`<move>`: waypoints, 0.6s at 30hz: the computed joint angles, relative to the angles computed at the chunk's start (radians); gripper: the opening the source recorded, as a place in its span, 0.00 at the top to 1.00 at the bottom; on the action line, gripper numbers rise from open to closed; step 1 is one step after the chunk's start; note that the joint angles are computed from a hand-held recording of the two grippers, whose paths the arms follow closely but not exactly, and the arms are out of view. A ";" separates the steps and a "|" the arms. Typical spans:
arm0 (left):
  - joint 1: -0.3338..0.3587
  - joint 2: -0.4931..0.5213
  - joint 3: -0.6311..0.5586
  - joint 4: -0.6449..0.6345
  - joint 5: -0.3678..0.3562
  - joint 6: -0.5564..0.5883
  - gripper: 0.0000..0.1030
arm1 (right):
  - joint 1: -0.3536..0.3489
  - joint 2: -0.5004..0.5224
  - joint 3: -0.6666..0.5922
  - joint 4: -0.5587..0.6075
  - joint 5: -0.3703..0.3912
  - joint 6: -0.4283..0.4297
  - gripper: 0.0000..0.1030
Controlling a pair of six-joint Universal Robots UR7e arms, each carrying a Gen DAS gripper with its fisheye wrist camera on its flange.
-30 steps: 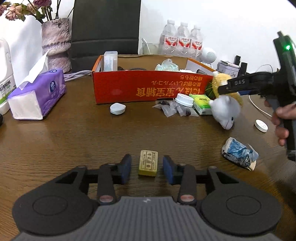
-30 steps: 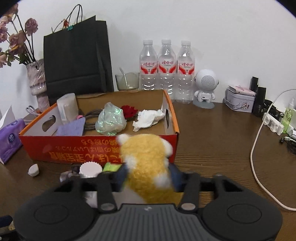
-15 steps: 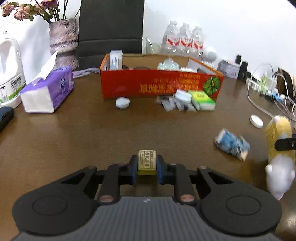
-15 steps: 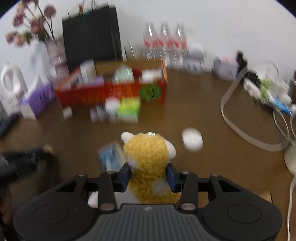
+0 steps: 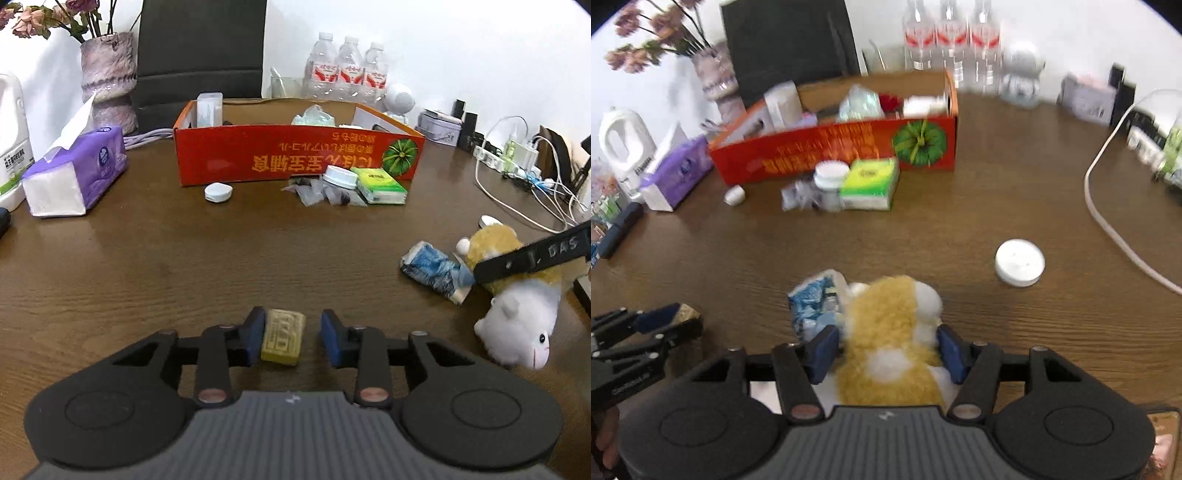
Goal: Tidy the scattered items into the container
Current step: 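Carry the yellow soap bar over the box with the left tool while the right tool carries the plush toy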
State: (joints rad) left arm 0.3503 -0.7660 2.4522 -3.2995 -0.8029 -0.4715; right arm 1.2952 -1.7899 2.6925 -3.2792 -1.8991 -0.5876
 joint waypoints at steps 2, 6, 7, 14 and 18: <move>0.001 -0.011 0.006 -0.003 -0.019 -0.027 0.79 | 0.003 0.013 0.014 -0.046 0.005 -0.013 0.56; -0.051 -0.010 0.037 -0.049 0.034 -0.057 0.79 | -0.029 -0.100 0.077 -0.057 0.101 -0.029 0.56; -0.059 -0.008 0.040 -0.086 0.044 -0.042 0.79 | -0.045 -0.150 0.084 -0.030 0.137 -0.021 0.56; 0.091 0.052 -0.249 -0.322 0.053 0.400 0.79 | -0.014 -0.219 -0.112 0.155 0.385 0.105 0.56; 0.247 0.115 -0.572 -0.033 0.022 0.464 0.79 | 0.131 0.071 -0.366 0.074 0.257 0.156 0.56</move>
State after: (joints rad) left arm 0.5976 -0.6508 1.8799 -3.3329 -0.7808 -0.0076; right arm 1.4264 -1.7193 2.3263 -3.2052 -1.6422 -0.4314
